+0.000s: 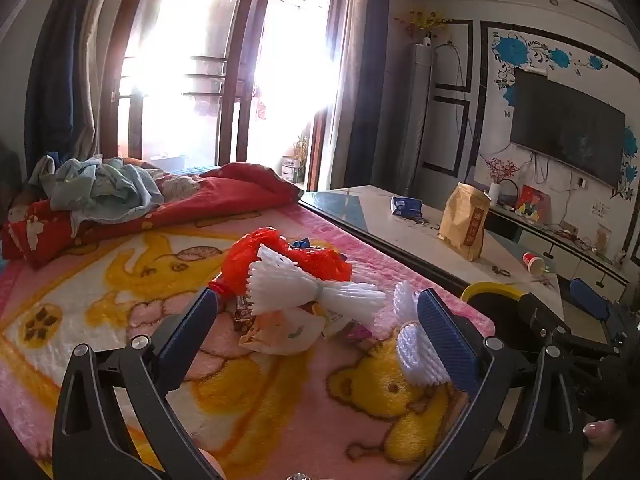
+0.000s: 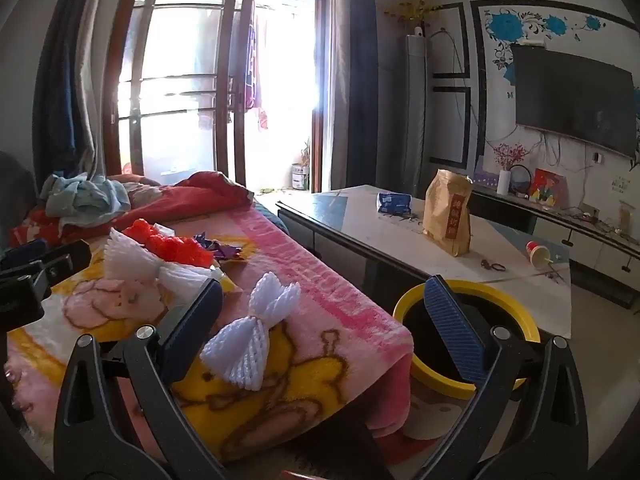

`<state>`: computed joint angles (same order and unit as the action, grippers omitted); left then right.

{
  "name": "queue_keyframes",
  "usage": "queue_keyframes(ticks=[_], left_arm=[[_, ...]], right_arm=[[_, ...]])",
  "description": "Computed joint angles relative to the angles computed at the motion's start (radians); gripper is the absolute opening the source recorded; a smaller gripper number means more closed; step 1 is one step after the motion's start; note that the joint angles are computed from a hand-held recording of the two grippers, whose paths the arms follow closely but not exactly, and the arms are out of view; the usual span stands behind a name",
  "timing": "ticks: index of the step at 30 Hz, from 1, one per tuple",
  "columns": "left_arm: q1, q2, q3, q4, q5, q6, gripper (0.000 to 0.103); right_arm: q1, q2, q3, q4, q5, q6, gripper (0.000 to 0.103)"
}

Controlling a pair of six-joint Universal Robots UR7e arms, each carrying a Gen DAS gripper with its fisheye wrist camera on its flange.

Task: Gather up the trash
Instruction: 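Move the right gripper toward the white foam fruit net on the blanket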

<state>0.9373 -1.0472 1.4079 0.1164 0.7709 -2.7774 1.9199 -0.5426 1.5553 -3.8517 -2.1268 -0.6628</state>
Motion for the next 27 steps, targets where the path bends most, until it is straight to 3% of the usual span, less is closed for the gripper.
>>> queue_keyframes(ticks=[27], left_arm=[[0.0,0.001,-0.003,0.007,0.004,-0.009,0.097]], right_arm=[[0.002,-0.002,0.004,-0.013,0.003,-0.002,0.093]])
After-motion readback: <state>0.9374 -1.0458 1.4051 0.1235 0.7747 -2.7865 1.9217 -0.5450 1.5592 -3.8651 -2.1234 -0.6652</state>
